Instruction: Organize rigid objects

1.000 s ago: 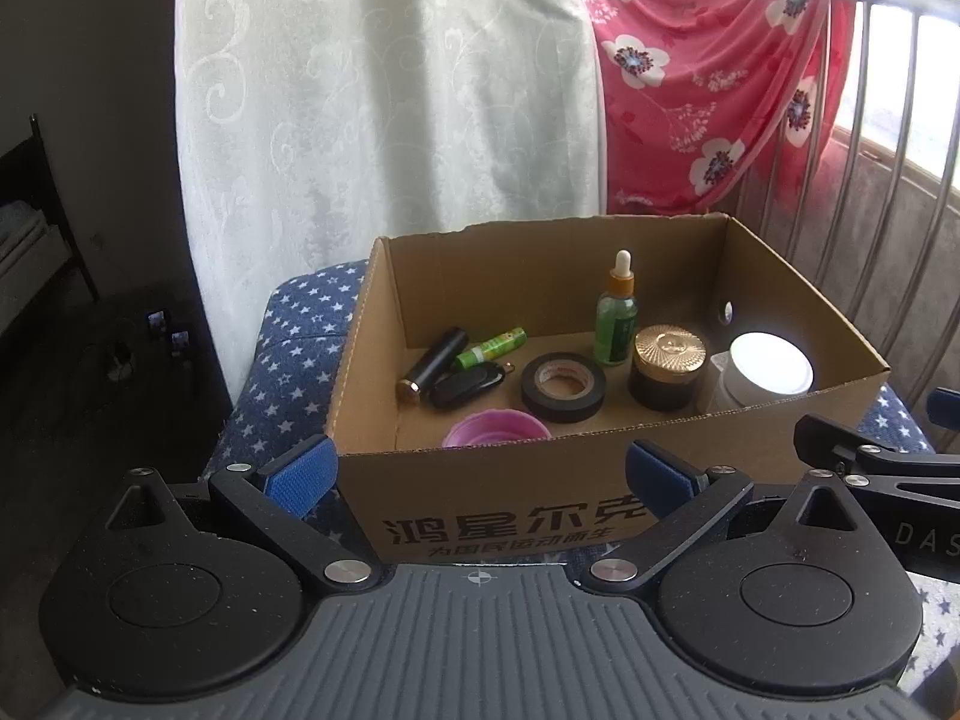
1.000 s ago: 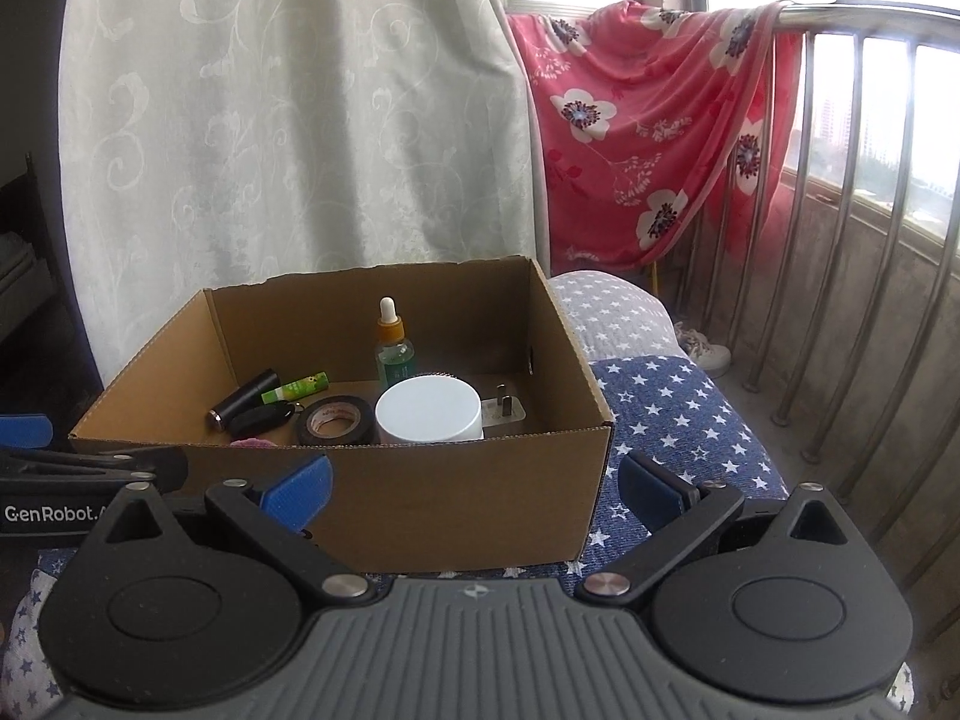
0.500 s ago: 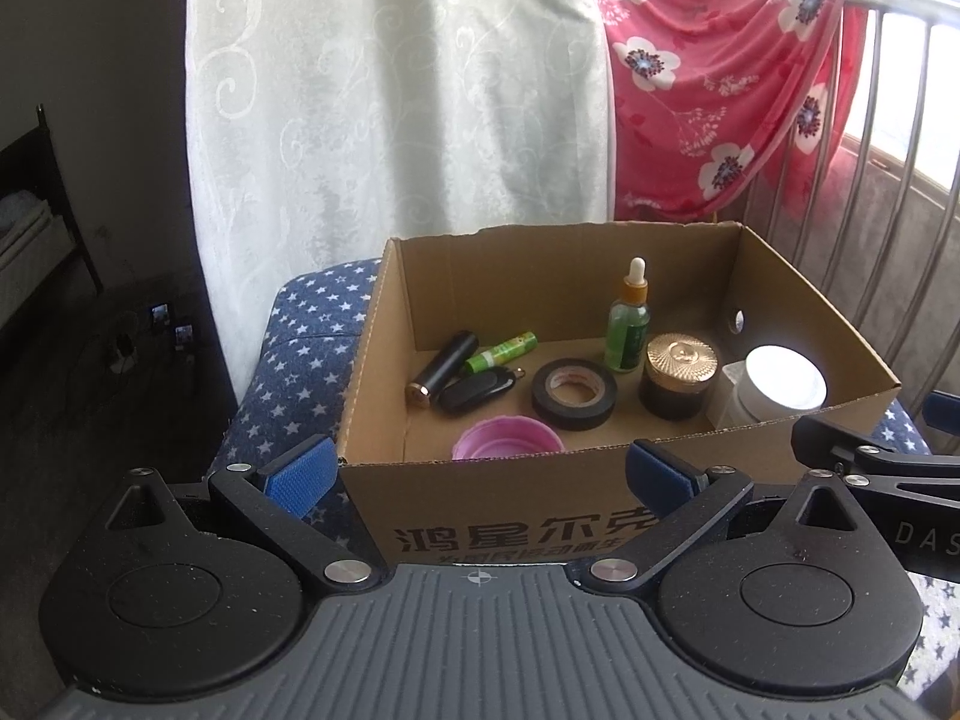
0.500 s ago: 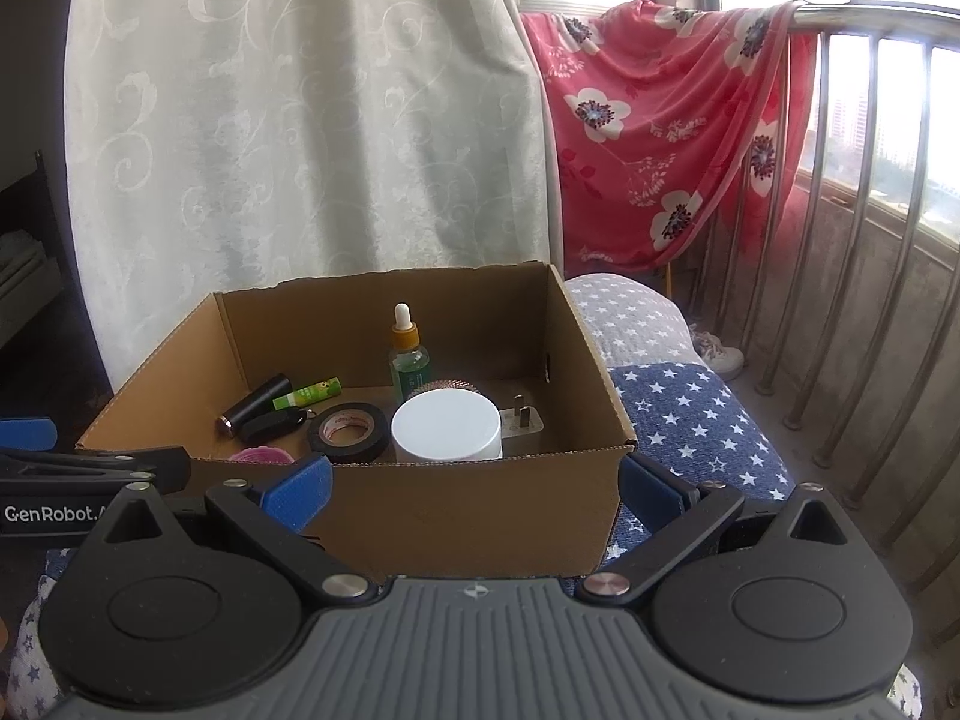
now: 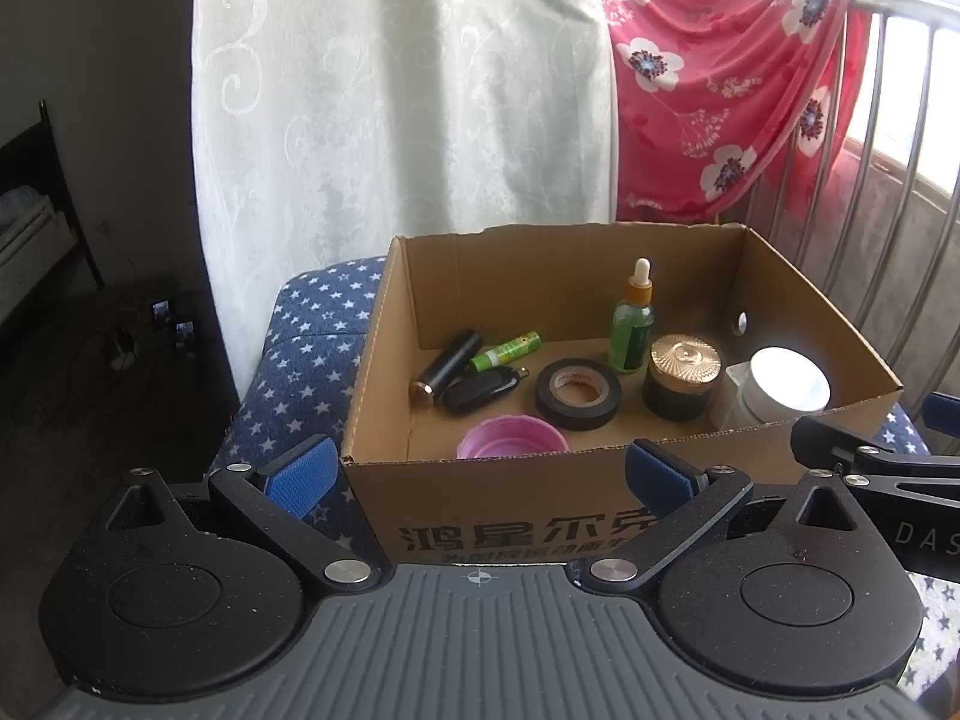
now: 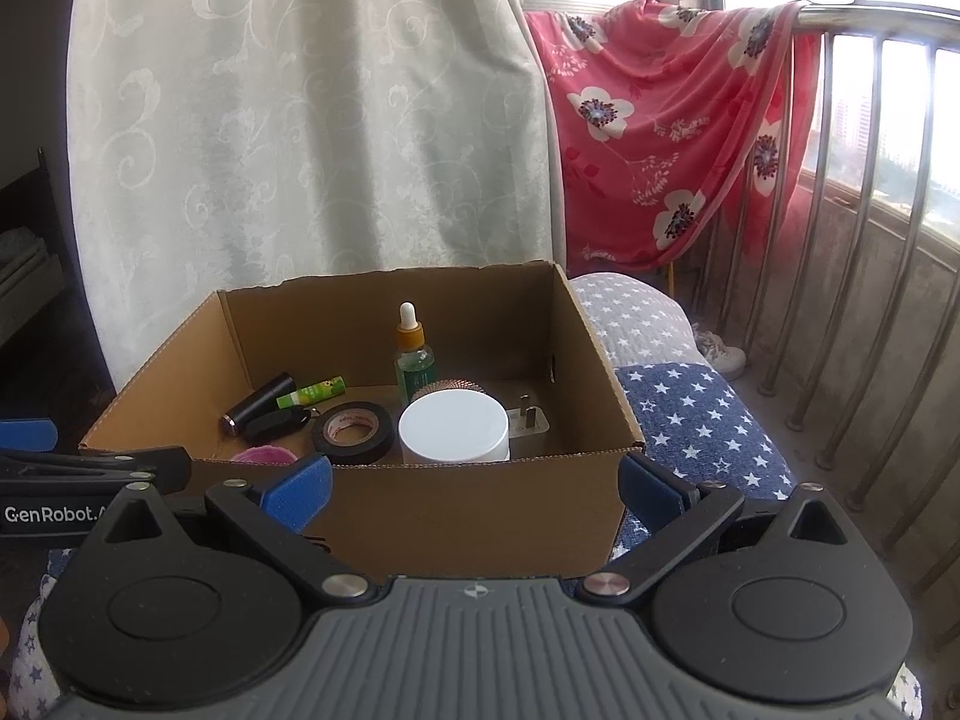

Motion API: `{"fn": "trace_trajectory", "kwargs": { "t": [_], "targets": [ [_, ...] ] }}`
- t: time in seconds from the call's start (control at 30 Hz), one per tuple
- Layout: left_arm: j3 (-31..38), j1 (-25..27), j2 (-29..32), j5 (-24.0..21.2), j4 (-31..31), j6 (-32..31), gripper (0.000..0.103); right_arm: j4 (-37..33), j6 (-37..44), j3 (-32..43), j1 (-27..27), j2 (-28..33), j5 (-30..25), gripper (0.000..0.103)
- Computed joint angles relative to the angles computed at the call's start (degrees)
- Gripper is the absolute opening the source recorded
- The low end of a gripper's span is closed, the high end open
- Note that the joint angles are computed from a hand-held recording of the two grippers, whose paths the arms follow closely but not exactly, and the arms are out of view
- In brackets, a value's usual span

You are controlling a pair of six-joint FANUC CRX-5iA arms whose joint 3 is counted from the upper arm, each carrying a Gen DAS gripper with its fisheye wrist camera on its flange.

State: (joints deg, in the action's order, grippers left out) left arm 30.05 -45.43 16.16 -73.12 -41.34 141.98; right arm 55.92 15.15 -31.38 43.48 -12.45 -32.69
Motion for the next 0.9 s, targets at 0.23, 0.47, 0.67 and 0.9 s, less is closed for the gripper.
{"fn": "trace_trajectory", "kwargs": {
  "t": [0.23, 0.47, 0.67, 0.9],
  "targets": [
    [0.11, -0.04, 0.06, -0.1, -0.02, 0.07, 0.103, 0.08, -0.01, -0.02, -0.01, -0.01, 0.01, 0.103],
    [0.07, -0.09, 0.04, -0.08, -0.01, 0.05, 0.103, -0.09, 0.14, 0.07, 0.03, 0.01, -0.07, 0.103],
    [0.33, -0.18, 0.17, -0.22, 0.14, -0.06, 0.103, -0.25, 0.21, 0.03, 0.19, -0.2, -0.33, 0.103],
    [0.27, -0.2, 0.1, -0.21, 0.1, -0.04, 0.103, -0.35, 0.25, 0.08, 0.24, -0.17, -0.41, 0.103]
  ]
}}
